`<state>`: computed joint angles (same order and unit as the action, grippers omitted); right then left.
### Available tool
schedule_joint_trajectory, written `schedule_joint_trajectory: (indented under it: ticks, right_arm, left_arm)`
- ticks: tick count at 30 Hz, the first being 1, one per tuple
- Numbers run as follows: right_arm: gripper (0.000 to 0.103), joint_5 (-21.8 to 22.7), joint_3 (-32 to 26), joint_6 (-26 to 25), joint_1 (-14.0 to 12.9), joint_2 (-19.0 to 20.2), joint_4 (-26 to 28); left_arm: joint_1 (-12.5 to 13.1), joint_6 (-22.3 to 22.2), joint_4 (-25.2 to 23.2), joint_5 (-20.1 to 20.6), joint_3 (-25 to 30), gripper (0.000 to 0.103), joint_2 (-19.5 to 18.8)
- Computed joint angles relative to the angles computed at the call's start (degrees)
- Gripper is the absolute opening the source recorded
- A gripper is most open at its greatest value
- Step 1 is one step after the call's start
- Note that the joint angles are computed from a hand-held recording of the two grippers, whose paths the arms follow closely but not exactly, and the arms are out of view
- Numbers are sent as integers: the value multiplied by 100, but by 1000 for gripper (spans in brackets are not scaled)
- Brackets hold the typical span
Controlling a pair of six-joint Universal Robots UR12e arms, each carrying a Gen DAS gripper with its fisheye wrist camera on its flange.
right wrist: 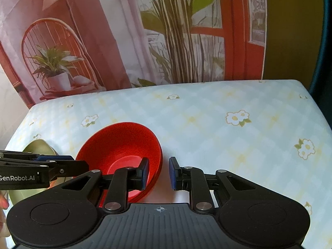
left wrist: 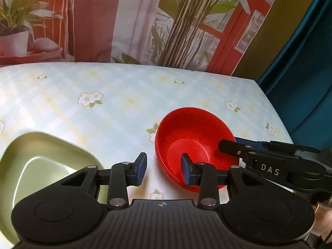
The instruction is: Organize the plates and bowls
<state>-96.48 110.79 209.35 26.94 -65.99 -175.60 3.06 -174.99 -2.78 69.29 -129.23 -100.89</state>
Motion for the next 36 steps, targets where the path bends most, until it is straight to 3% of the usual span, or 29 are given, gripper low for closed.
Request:
schedule_joint_trajectory:
  ticks: [16, 24, 36]
  right_arm:
    - [19, 178, 26, 225, -4, 67, -110]
    - [15, 165, 35, 279, 9, 59, -137]
    - [15, 134, 162, 361, 36, -55, -249]
  left_arm:
    - [-3, -69, -178, -186, 66, 37, -161]
    - [-11, 69, -24, -188, -7, 26, -87]
    - [-30, 256, -56, -143, -88, 26, 85]
